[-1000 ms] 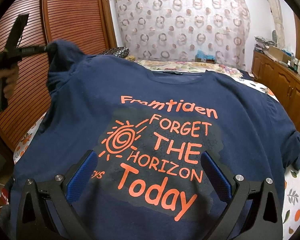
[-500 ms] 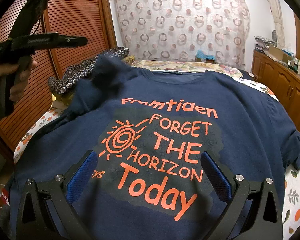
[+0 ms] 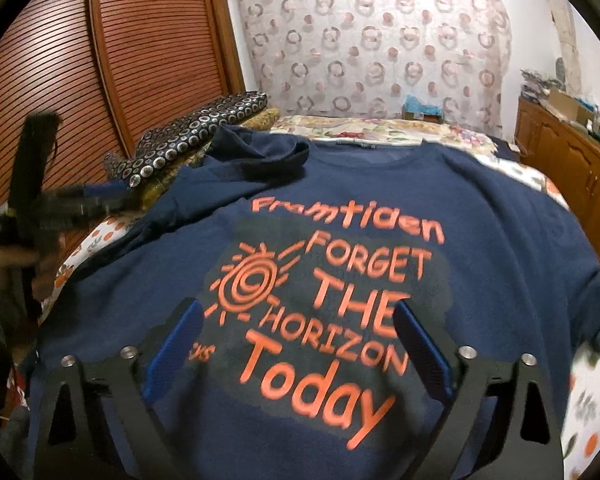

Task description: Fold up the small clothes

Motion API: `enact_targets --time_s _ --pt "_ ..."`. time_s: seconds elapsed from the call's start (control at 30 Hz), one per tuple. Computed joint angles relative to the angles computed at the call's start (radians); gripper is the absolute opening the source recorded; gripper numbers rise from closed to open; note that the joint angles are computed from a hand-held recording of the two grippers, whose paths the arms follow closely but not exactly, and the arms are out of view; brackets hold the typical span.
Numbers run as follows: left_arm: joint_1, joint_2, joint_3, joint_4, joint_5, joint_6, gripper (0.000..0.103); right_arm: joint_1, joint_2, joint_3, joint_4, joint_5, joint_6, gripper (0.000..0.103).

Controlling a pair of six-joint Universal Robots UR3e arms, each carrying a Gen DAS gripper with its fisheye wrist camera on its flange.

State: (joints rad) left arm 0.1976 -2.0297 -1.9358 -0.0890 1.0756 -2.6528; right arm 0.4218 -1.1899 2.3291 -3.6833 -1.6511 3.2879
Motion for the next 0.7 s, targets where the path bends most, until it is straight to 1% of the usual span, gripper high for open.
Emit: enact_targets --time_s 0.07,0.17,0.23,0.3,0.33,0.4,0.47,0.5,0.6,0.63,0.67,0.7 --pt "-0.006 -0.024 0.006 0.001 0.025 -0.004 0.079 -0.003 -0.029 -0.049 0.047 -0.003 -0.042 0.090" --pt "-0.012 -0.051 0.017 -0.007 0.051 -0.003 0.079 0.000 -0.020 -0.174 0.122 -0.026 -0.103 0.090" --pt "-0.017 -0.060 0.028 -0.031 0.063 0.000 0.079 -0.016 0.003 -0.270 0.198 -0.004 -0.116 0.090" --pt "-0.018 -0.066 0.047 -0.060 0.073 0.001 0.079 -0.036 0.047 -0.388 0.288 0.035 -0.119 0.088" --pt "-0.021 -0.068 0.048 -0.058 0.082 -0.004 0.079 -0.039 0.079 -0.451 0.326 0.040 -0.120 0.085" --pt "-0.025 -0.069 0.050 -0.059 0.089 -0.003 0.079 -0.059 0.146 -0.578 0.411 0.065 -0.118 0.083" --pt "-0.044 -0.078 0.062 -0.055 0.114 -0.003 0.082 -0.080 0.219 -0.717 0.517 0.090 -0.100 0.077" --pt "-0.051 -0.078 0.059 -0.047 0.123 -0.002 0.082 -0.098 0.253 -0.787 0.572 0.101 -0.094 0.076" --pt "-0.043 -0.077 0.062 -0.060 0.113 -0.001 0.084 -0.128 0.357 -0.981 0.709 0.137 -0.058 0.069" --pt "-0.043 -0.080 0.064 -0.058 0.112 0.001 0.084 -0.129 0.401 -1.059 0.755 0.148 -0.039 0.064" --pt "-0.043 -0.080 0.062 -0.054 0.114 0.001 0.084 -0.137 0.438 -1.120 0.791 0.171 -0.025 0.057" --pt "-0.040 -0.075 0.060 -0.059 0.111 0.004 0.084 -0.144 0.479 -1.194 0.837 0.192 -0.014 0.055"
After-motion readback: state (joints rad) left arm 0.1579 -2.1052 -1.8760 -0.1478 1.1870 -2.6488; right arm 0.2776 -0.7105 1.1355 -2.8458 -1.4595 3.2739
